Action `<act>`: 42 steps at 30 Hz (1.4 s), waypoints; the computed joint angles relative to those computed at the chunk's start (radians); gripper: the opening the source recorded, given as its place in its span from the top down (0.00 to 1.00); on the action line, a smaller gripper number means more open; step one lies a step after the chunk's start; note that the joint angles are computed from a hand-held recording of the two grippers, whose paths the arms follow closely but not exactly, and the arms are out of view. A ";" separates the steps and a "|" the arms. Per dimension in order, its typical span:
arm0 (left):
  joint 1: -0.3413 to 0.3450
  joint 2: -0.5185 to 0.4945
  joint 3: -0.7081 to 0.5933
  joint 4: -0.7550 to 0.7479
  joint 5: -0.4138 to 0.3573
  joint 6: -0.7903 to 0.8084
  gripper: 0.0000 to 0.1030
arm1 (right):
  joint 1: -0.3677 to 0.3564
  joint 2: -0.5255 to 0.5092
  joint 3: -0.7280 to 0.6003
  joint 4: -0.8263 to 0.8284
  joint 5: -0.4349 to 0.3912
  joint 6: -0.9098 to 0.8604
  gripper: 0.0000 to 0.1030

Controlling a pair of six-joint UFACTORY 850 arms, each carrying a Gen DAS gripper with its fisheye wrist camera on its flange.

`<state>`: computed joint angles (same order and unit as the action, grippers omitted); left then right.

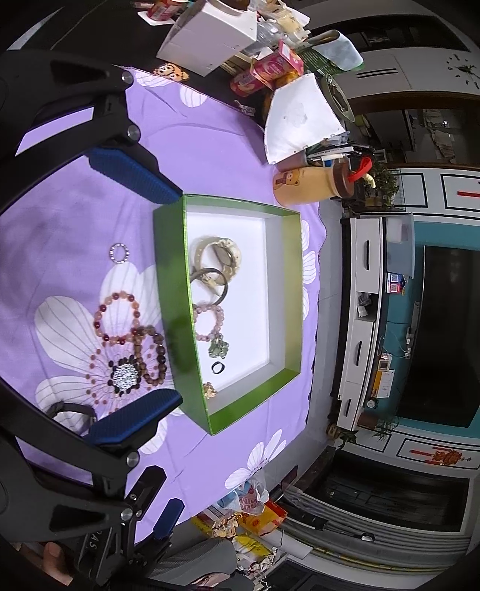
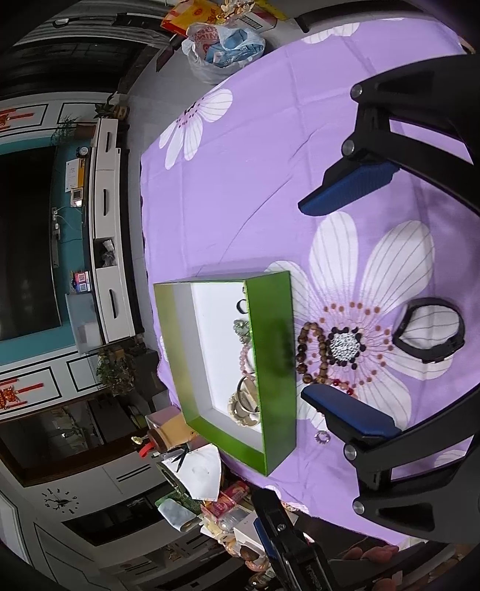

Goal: Organize jewelry
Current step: 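Lift both open tools out of the green box, then grasp the beaded silver ring with the left tool while the right tool moves to the red bead bracelet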

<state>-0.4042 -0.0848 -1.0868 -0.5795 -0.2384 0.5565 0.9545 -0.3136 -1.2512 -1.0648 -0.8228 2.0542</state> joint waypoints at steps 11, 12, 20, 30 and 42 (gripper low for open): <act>0.031 0.028 0.058 0.011 -0.011 -0.030 0.02 | 0.014 0.053 0.086 -0.025 0.055 0.117 0.10; 0.037 0.029 0.064 0.004 -0.012 -0.028 0.02 | 0.016 0.060 0.097 -0.037 0.064 0.138 0.10; 0.064 0.018 0.099 0.031 -0.015 -0.078 0.02 | 0.026 0.064 0.127 -0.080 0.116 0.192 0.10; 0.066 -0.019 0.128 0.076 -0.021 -0.105 0.02 | 0.024 0.031 0.121 -0.083 0.171 0.154 0.10; 0.078 -0.062 0.126 0.072 -0.001 -0.092 0.02 | 0.015 -0.007 0.093 -0.068 0.191 0.097 0.10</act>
<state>-0.3258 -0.1470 -0.9611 -0.5076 -0.2398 0.4646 0.9694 -0.3204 -1.1578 -1.1327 -0.6314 2.1508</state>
